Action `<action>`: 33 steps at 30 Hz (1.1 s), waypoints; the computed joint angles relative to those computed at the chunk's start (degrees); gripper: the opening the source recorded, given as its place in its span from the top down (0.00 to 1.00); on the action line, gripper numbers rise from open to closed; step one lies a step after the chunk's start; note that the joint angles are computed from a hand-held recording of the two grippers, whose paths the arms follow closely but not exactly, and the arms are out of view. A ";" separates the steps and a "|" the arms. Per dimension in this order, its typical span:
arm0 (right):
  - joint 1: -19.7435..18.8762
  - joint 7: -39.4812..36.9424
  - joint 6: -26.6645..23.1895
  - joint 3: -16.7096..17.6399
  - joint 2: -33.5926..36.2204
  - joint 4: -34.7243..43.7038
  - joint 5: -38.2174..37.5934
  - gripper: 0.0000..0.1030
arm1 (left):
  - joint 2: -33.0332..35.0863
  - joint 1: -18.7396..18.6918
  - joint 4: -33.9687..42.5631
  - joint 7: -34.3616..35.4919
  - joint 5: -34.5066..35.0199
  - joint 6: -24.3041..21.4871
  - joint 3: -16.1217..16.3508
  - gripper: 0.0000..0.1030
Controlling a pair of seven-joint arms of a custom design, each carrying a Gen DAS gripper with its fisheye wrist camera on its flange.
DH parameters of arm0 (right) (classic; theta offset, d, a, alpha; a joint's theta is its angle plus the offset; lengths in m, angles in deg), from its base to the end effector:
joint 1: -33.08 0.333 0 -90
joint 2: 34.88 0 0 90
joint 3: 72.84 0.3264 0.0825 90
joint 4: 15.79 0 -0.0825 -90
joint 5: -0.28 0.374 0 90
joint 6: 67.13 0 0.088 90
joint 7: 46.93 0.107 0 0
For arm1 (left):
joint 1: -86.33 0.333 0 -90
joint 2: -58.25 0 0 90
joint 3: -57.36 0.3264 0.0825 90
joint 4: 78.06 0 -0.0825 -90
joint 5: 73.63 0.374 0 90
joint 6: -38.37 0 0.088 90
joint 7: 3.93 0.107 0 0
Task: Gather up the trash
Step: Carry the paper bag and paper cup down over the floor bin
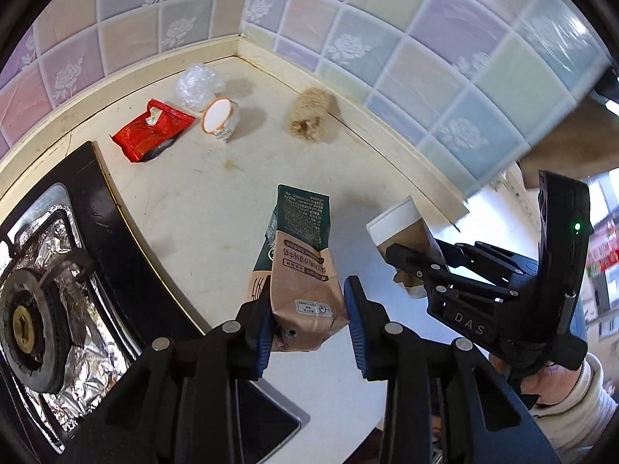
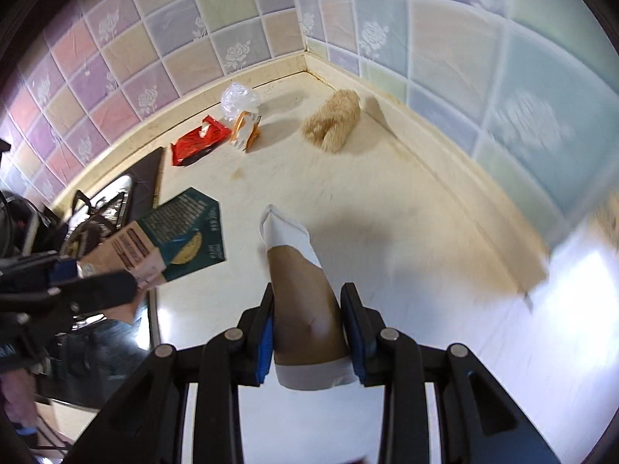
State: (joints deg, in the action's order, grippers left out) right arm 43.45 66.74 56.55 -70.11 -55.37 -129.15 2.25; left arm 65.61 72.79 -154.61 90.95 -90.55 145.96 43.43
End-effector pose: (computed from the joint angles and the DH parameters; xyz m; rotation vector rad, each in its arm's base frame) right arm 0.4576 0.1125 0.6842 -1.6754 2.0368 -0.3061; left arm 0.5358 -0.2888 0.7112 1.4938 -2.5950 0.8053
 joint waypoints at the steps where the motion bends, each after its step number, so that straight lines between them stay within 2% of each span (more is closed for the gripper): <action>1: 0.02 0.92 0.04 0.21 -1.16 -1.07 0.31 0.69 | -1.15 0.11 -1.43 0.91 -0.43 0.06 -0.06 0.69; 6: 1.28 3.97 -1.21 1.03 -7.30 -5.63 2.59 0.69 | -7.93 0.20 -9.25 2.91 -3.21 0.10 0.38 0.69; 11: 3.40 2.90 -3.15 1.45 -13.78 -9.38 4.57 0.69 | -17.26 -0.74 -18.80 1.76 -5.13 2.83 1.14 0.69; 16: 5.63 0.80 -4.41 1.58 -21.78 -14.49 7.00 0.69 | -27.87 -2.73 -28.94 -4.36 -4.31 5.45 0.68 0.69; 22: 7.04 0.85 -9.88 2.49 -33.22 -21.02 9.07 0.69 | -40.00 -6.76 -39.76 -11.07 -3.46 6.58 -0.91 0.69; 27: 7.89 2.94 -14.89 3.51 -39.26 -25.08 11.42 0.69 | -46.08 -9.94 -45.22 -14.91 -2.20 4.76 -2.07 0.69; 33: 8.58 6.84 -17.01 5.46 -43.11 -29.50 14.11 0.69 | -50.62 -12.52 -50.57 -16.75 -1.20 2.02 -2.24 0.69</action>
State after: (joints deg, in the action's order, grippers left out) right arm 52.03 73.58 39.54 -64.65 -98.48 -158.65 16.36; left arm 15.00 60.27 -205.19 74.20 -91.76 147.98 41.19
